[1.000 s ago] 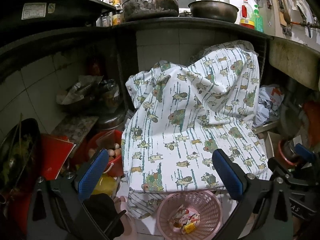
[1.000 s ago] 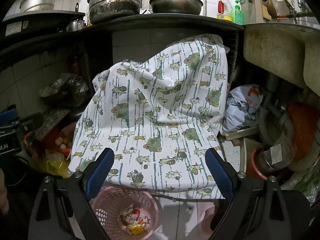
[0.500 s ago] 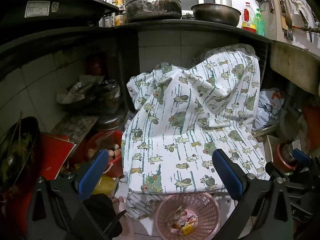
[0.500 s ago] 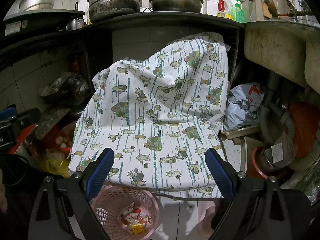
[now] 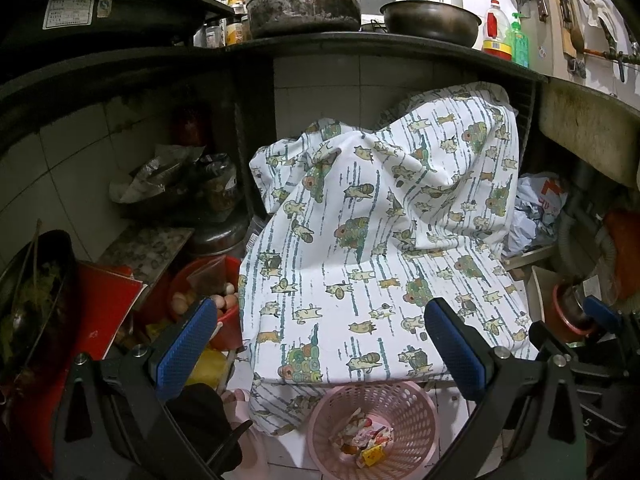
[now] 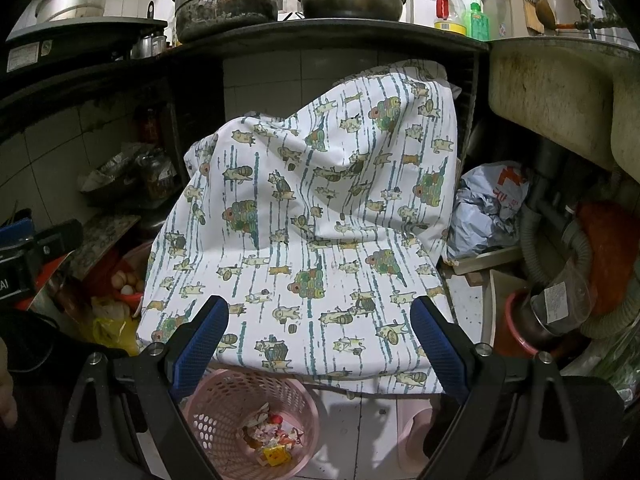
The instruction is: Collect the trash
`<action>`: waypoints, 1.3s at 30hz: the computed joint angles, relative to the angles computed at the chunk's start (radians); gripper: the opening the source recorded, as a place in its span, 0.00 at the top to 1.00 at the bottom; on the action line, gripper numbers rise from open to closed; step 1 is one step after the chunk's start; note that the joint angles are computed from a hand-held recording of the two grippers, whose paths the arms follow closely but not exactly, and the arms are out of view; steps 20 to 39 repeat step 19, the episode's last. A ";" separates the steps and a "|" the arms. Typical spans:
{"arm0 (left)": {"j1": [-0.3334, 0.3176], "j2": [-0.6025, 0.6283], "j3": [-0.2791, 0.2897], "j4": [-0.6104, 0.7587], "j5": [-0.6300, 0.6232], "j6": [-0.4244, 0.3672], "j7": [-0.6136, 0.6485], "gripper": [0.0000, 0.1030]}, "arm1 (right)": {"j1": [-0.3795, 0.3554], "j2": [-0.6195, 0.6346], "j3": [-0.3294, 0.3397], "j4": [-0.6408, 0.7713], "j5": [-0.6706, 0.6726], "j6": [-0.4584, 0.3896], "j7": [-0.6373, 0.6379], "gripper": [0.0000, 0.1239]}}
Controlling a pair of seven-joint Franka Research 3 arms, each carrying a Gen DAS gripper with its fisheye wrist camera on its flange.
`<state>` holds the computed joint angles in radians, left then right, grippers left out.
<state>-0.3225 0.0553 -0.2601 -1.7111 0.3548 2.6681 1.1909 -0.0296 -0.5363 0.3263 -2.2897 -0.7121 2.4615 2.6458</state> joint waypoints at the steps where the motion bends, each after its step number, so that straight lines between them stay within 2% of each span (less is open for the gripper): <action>1: 0.000 -0.001 0.000 -0.001 -0.002 0.000 0.002 0.00 | 0.002 -0.001 0.000 -0.003 0.001 -0.001 0.000 0.25; 39: -0.006 0.009 -0.003 0.007 -0.013 -0.015 0.017 0.00 | 0.005 0.005 -0.004 0.001 -0.004 -0.001 0.004 0.25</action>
